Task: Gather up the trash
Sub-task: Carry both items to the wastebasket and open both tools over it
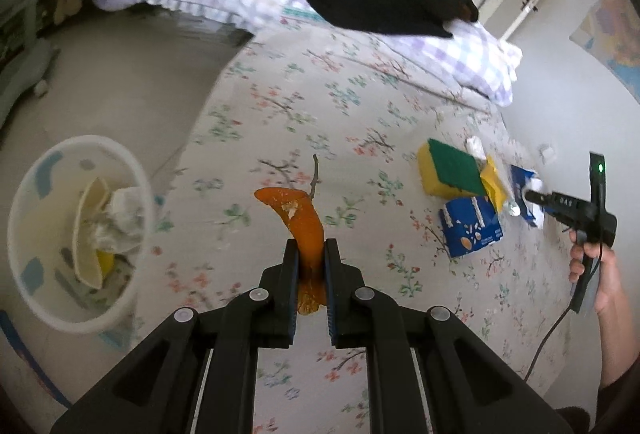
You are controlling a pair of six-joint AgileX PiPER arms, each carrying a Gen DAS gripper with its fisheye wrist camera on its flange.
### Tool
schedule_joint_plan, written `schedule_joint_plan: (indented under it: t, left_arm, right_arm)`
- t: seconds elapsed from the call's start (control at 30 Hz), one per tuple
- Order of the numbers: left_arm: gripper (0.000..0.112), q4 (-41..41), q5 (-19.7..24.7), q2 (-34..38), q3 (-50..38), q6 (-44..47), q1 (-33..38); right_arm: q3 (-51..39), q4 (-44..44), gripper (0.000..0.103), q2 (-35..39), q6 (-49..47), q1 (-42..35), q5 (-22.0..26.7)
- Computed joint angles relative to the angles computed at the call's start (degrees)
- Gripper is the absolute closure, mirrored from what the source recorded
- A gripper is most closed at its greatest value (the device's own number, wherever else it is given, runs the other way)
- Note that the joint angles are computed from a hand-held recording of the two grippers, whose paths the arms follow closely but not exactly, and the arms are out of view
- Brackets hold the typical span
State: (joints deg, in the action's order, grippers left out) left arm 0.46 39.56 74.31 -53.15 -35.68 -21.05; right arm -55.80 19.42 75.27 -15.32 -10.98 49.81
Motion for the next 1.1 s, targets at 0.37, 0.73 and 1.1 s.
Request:
schedule_joint_plan:
  t: [0.37, 0.73, 1.1]
  left_arm:
    - [0.101, -7.06, 5.00, -10.12, 4.17, 12.71, 15.37]
    - [0.101, -26.20, 14.43, -15.91, 6.32, 42.93, 45.78]
    - [0.100, -37.21, 21.60, -9.99, 7.99, 63.11, 68.70]
  right_arm:
    - [-0.81, -7.56, 0.092, -7.43, 11.32, 0.08, 1.73]
    - [-2.01, -14.68, 0.092, -15.11, 31.78, 21.02, 2.69]
    - [-14.04, -33.19, 0.091, -0.11, 65.61, 63.69, -0.48]
